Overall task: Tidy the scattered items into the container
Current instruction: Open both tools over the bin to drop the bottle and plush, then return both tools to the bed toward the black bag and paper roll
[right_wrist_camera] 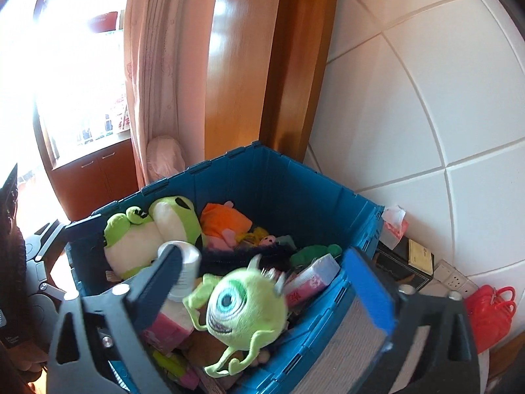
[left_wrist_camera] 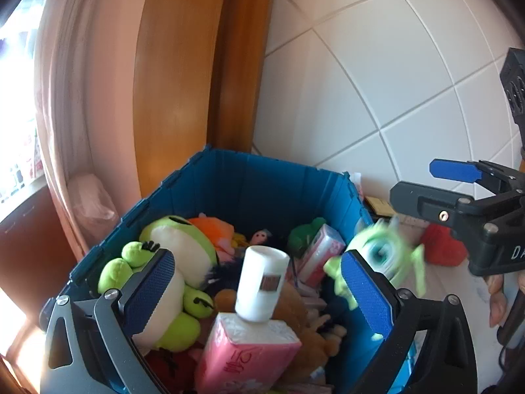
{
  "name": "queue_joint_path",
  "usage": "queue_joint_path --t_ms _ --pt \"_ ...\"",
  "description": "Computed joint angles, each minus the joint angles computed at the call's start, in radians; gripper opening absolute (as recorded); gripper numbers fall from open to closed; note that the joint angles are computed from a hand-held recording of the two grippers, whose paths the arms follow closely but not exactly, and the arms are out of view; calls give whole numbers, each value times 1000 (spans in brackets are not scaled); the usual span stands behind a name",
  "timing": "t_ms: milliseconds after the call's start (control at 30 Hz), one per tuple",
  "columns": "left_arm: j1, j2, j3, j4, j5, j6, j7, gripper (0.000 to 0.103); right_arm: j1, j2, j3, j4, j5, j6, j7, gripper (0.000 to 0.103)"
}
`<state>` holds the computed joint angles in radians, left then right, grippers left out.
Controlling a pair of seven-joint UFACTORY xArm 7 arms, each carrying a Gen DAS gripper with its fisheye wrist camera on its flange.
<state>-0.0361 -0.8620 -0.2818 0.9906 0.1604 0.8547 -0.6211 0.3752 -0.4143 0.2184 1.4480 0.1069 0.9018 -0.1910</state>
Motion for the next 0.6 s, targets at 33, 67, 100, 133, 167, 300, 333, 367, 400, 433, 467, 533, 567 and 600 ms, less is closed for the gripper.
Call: queue_joint_path --t_ms 33,67,100,133,167,300,333,367,400,433,467,533,567,600 --pt "-1 -5 5 -11 -5 0 -5 103 0 -4 -4 -4 4 0 1 103" --pt "4 -10 4 -20 -4 1 -13 103 -2 -7 -7 -8 5 3 5 103" --pt "-1 -18 5 -31 -10 3 -18 103 -5 -17 -12 -21 8 4 8 103" --pt "-8 -18 9 -39 -16 -3 -18 103 -7 -26 -19 -31 12 11 9 103" --pt "-10 -18 7 -45 -20 -9 -22 103 -11 -40 -27 -46 16 12 11 103" --pt "-37 5 -34 -33 -35 -16 -43 103 -24 -127 -79 -138 50 15 2 103" --pt "-44 19 -44 -26 -34 -20 -43 103 -29 -156 -94 -168 59 20 -2 103" --pt "-52 32 -55 -17 -34 -22 -45 103 -35 -188 -108 -198 63 29 -8 103" --pt "-62 46 -66 -8 -36 -27 -49 103 -44 -221 -123 -230 63 41 -18 103" --pt "-71 59 -78 5 -37 -29 -56 103 -53 -254 -137 -260 63 51 -27 103" --pt "-78 76 -95 22 -36 -29 -62 102 -64 -290 -154 -293 63 62 -37 103" --pt "-85 110 -134 63 -21 -18 -80 103 -85 -350 -189 -344 62 89 -60 103" --pt "-88 133 -157 86 -15 -15 -94 103 -101 -381 -205 -368 58 104 -70 103" --pt "-90 154 -179 110 -6 -10 -109 103 -117 -412 -225 -390 52 120 -82 103"
